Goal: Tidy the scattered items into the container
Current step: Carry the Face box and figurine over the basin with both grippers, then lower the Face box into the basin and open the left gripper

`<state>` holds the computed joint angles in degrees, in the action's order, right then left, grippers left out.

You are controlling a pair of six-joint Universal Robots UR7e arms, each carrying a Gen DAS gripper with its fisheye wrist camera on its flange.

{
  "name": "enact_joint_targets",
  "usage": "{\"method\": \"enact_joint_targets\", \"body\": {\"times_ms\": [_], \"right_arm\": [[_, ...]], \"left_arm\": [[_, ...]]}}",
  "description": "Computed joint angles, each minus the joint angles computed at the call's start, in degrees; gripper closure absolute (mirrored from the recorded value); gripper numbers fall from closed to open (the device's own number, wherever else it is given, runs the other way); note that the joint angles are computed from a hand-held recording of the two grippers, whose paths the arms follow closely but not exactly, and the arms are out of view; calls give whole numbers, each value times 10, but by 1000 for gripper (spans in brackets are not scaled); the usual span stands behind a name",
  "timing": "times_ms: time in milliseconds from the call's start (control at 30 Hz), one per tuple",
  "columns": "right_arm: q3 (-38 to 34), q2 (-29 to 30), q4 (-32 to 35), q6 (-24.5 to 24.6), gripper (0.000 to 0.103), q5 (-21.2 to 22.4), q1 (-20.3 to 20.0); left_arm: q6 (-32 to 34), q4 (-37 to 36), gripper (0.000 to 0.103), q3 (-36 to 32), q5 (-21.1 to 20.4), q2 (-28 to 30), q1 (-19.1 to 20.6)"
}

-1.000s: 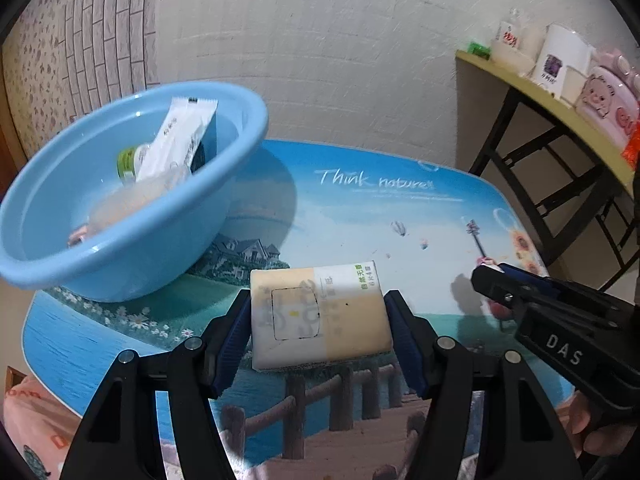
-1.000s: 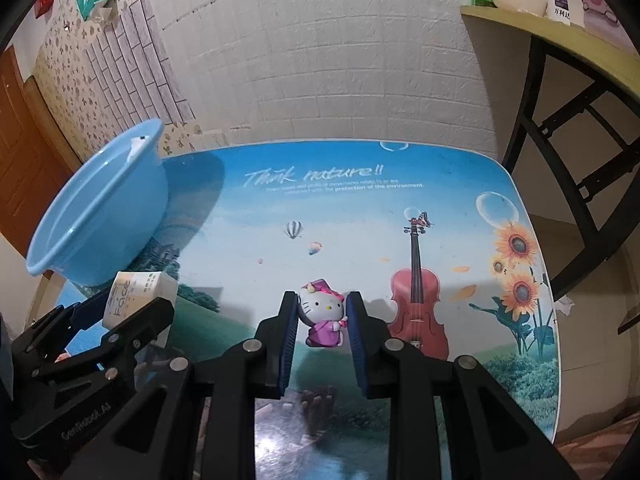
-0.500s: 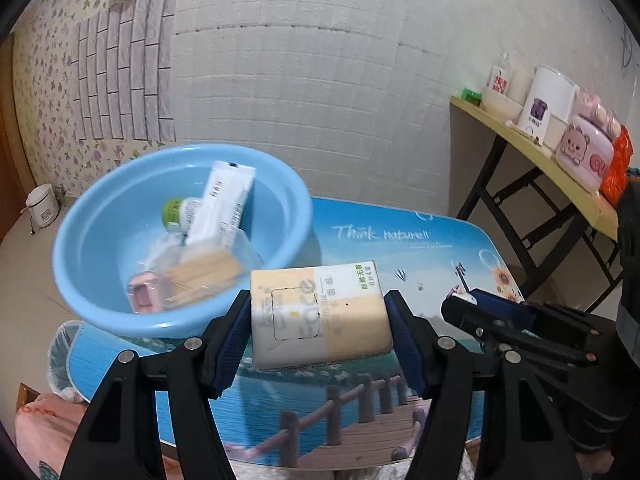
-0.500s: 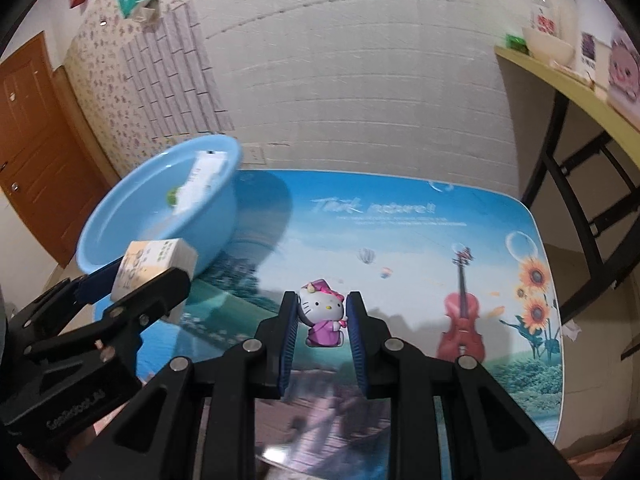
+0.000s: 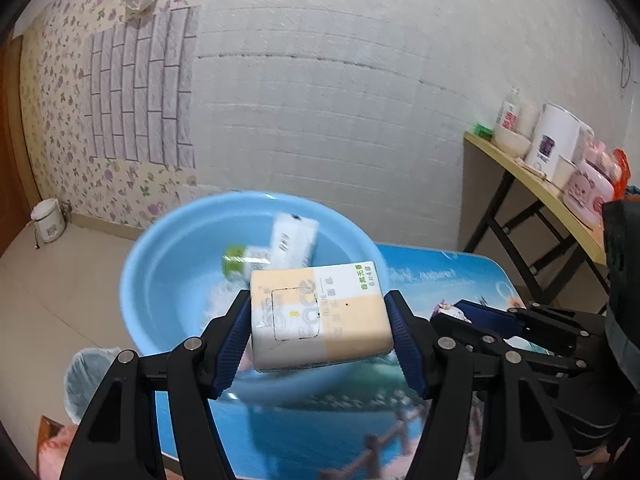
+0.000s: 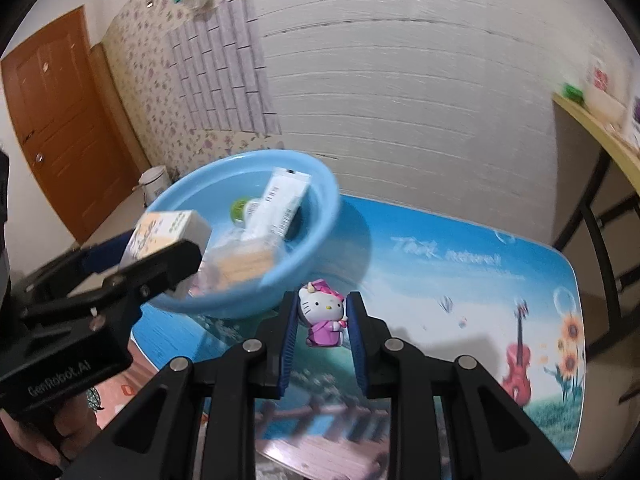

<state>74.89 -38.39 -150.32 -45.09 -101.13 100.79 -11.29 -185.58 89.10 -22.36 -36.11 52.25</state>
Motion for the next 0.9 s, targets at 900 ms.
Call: {"method": "enact_joint_targets", "body": {"times_ms": [900], "right_arm": [[-198,157,70,-18,78,-20,52]], "left_arm": [[14,104,38,-49,9,-18,82]]}}
